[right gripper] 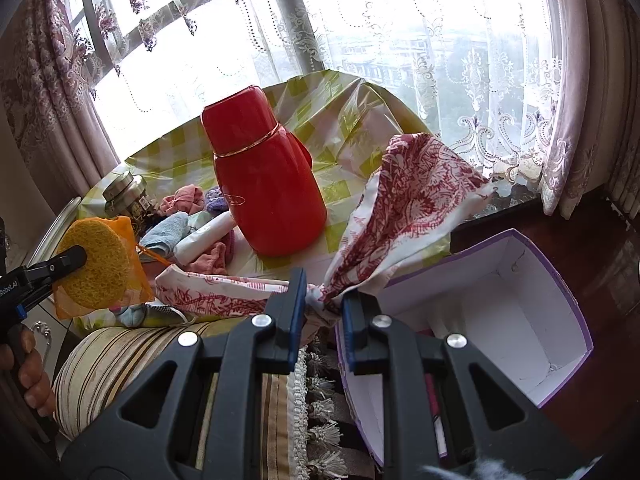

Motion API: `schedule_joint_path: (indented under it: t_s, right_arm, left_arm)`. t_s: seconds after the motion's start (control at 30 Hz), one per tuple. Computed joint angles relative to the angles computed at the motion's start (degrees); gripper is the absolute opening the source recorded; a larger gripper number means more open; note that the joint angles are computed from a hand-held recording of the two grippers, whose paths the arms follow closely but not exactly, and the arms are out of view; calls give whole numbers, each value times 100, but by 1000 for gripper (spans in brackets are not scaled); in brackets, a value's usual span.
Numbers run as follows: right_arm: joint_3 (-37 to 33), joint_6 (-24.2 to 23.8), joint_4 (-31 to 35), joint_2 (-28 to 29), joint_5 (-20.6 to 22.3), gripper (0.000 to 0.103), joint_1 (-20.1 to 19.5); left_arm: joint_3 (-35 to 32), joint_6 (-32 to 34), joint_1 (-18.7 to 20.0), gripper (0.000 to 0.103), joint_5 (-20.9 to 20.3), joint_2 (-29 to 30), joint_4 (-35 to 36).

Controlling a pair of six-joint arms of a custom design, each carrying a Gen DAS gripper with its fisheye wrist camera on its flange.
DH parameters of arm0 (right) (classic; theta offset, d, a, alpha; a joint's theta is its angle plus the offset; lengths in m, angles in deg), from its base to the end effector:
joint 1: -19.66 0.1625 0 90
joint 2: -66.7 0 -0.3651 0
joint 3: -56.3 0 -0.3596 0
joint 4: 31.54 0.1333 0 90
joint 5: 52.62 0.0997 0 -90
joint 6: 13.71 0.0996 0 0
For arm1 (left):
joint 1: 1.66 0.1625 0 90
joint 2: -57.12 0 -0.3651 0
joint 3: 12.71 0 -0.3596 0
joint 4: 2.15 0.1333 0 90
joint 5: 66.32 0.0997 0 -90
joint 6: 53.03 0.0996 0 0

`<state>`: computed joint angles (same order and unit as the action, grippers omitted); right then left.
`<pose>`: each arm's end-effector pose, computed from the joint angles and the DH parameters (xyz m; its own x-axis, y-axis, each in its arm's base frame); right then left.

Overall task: Organize soft objects
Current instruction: 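Carry both items over the white box and open both tools to release them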

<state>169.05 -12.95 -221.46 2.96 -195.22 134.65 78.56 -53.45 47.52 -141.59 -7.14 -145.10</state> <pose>0.2634 -0.4369 0.2577 -0.8145 0.3098 0.4906 -0.2556 0.5675 -0.7827 -0.2792 -0.5659 0.2851 -0.8089 0.5430 -0.2254 0.5819 0.6845 -0.4391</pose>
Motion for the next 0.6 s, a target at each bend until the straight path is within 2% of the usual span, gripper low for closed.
schedule_joint_path:
  t_s: [0.3,0.6]
  right_arm:
    - [123,-29,-7,-90,-300,20,55]
    - [377,-80,-1,-293,-816,20,93]
  left_arm:
    - [-12,36,13,17,-148,86,46]
    - [56,40,-45,17,-383,151,130]
